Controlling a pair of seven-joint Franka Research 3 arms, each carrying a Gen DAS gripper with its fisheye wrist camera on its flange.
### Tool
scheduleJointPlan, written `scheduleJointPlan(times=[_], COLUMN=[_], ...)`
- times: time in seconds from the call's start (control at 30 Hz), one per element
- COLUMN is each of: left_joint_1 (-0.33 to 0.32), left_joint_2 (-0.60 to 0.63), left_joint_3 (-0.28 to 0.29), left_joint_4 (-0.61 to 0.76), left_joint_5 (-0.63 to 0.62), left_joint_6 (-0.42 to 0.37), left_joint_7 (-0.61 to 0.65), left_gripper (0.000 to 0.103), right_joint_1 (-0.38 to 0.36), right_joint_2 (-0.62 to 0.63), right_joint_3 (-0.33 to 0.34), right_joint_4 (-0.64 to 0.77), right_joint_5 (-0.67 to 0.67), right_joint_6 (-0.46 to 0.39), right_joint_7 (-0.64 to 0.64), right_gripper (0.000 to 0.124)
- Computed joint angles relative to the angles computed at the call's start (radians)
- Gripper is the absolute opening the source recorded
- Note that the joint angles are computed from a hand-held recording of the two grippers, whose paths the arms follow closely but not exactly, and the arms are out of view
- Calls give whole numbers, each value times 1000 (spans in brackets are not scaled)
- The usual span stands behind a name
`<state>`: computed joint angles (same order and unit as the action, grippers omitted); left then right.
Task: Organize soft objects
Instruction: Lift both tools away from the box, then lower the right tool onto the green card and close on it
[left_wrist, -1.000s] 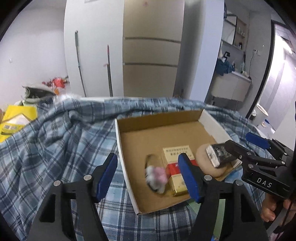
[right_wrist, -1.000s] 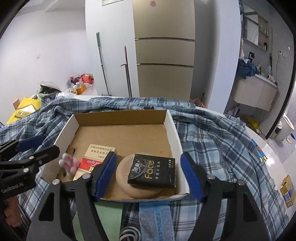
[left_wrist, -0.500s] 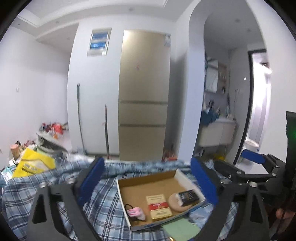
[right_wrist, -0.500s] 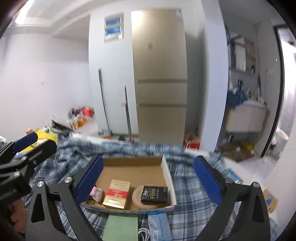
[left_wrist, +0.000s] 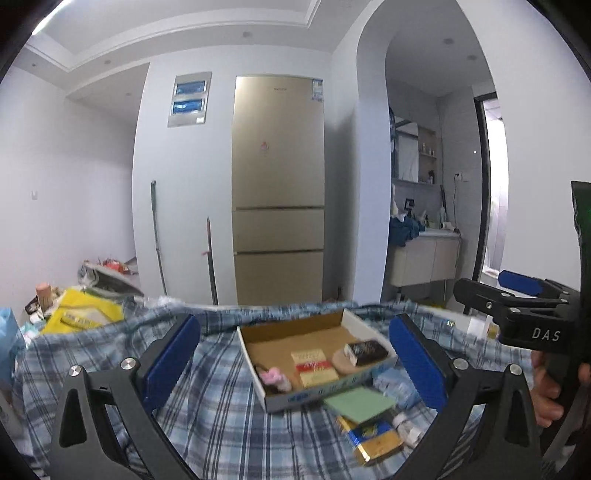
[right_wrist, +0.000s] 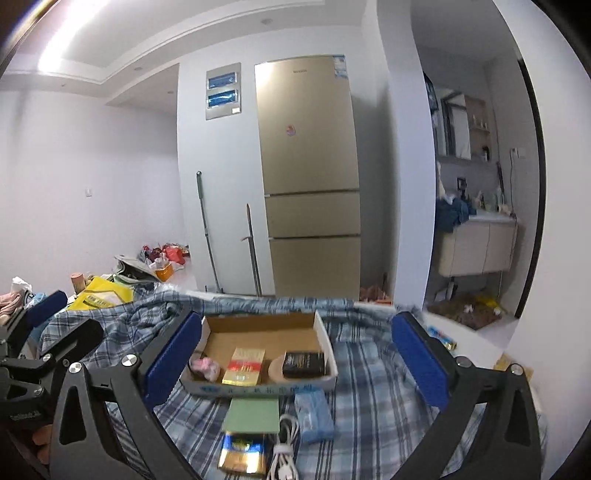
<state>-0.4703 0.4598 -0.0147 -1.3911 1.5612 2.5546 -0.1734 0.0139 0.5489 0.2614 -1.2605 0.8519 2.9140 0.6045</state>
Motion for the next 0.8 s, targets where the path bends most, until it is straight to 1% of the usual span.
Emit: scheduleJointPlan(times=[0.07, 0.13, 0.2, 0.27, 0.37, 0.43, 0.53, 0.63, 0.7, 0.73, 0.8], left_joint_1=[13, 15, 12, 25, 12, 18, 24, 7, -13, -17, -6], left_joint_2=[22, 40, 63, 81, 69, 74, 86, 96, 109, 113, 108], left_joint_3=[-6, 4, 11, 10, 36, 32, 27, 38, 46, 49, 48], left_joint_4=[5, 8, 19, 30, 6, 9, 22, 34, 50, 55, 46], left_joint_5=[-40, -48, -66, -121, -113, -137, -177, -195, -210, -211, -219], left_joint_6=[13, 25, 19, 43, 43, 47, 63, 37, -22, -32, 2], left_joint_7=[21, 14, 25, 77, 28, 51, 98, 108, 102, 107, 104], left_gripper=[103, 103, 103, 103, 103, 103, 103, 103, 103, 103, 103], right_joint_1=[17, 38, 57, 64, 77, 84, 92, 92, 89, 86, 86], right_joint_2=[4, 16, 39, 58, 74, 85, 104, 124, 129, 127, 127], right_joint_3=[-25, -54, -87, -101, -116, -123, -135, -143, -141, -139, -140], right_joint_4=[-15, -16, 6, 25, 29, 30, 43, 74, 85, 79, 77], right_joint_5=[-33, -78, -137, -181, -239, -270, -312, -346, -357, -359, -371], right_joint_6=[-4, -17, -73, -131, -168, -184, -230, -306, -345, -355, -386], right_joint_7=[18, 61, 129, 178, 218, 239, 283, 327, 340, 336, 332], right_gripper=[103, 103, 103, 103, 103, 103, 103, 103, 103, 103, 99])
